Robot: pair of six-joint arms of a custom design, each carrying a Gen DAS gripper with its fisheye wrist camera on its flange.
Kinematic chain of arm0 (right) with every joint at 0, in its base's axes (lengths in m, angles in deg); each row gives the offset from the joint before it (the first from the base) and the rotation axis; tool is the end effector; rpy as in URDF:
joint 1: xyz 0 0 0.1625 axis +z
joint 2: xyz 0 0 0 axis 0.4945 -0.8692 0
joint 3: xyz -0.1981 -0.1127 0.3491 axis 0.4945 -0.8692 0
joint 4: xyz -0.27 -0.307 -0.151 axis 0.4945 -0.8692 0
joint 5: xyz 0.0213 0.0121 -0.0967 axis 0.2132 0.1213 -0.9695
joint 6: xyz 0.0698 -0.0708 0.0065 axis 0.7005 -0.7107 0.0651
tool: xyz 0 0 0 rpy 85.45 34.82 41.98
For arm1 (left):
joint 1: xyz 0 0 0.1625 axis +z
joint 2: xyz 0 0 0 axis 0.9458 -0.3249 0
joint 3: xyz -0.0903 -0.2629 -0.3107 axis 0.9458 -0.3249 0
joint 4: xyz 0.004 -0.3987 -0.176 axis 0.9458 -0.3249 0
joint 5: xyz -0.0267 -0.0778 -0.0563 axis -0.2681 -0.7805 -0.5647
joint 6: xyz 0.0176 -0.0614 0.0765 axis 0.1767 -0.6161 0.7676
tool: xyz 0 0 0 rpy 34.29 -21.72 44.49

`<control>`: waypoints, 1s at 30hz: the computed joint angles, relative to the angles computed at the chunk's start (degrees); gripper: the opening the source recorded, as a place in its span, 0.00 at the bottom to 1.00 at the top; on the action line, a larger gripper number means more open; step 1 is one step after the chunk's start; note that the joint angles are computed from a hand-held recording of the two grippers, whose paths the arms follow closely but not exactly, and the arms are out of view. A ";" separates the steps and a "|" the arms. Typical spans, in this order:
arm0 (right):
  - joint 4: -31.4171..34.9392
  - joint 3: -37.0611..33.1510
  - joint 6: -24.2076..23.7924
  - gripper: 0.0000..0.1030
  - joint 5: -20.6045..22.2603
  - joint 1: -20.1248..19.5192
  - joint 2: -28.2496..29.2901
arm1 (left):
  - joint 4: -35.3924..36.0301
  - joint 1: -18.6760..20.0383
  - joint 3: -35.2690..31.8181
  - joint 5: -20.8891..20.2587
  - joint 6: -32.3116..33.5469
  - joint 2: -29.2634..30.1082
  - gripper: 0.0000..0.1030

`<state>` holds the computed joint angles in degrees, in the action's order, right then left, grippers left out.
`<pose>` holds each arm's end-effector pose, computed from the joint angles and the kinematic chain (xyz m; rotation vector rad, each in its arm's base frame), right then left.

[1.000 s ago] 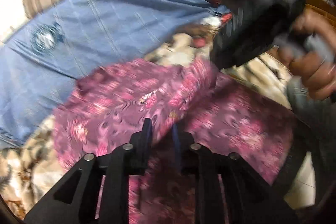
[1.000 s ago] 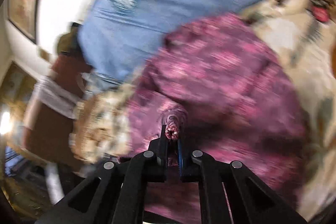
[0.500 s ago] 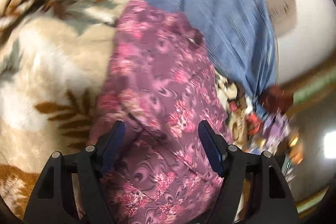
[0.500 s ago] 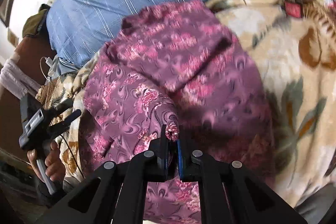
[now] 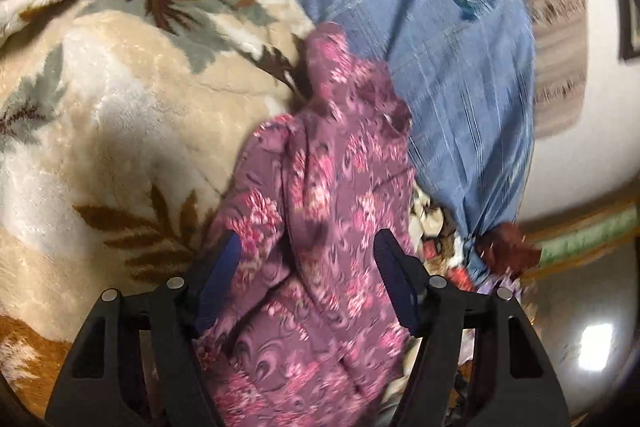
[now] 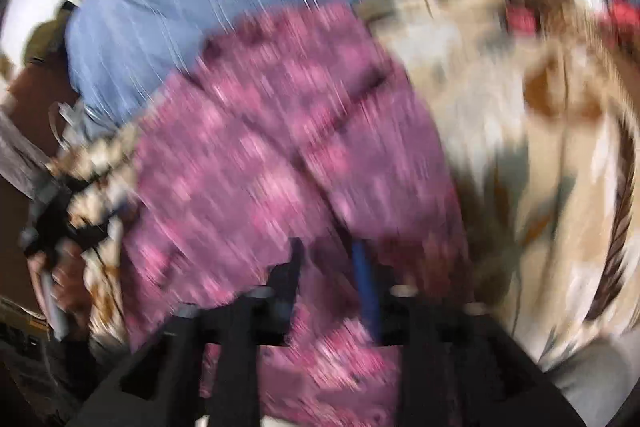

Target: Fold small clothes

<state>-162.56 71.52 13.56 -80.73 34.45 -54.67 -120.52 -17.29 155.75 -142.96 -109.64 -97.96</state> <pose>-0.0266 -0.3356 0.2857 0.1534 -2.5750 0.7723 -0.1394 -0.4607 0.0319 0.3504 -2.8860 0.8125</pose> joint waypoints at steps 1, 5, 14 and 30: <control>0.65 -0.81 -0.19 0.58 0.34 1.87 0.31 | 0.68 0.92 -0.86 -1.21 -1.01 -0.07 0.64; 8.52 -12.27 1.60 0.58 2.10 13.67 11.50 | 5.91 4.84 -5.64 -4.12 -7.90 0.32 0.48; 22.01 -40.83 12.32 0.58 4.15 20.04 45.51 | 1.37 9.61 -10.35 -8.56 -9.93 6.27 0.40; 11.88 -45.40 11.78 0.02 -2.16 23.63 53.75 | -17.50 7.67 -1.87 -0.64 -13.27 3.03 0.02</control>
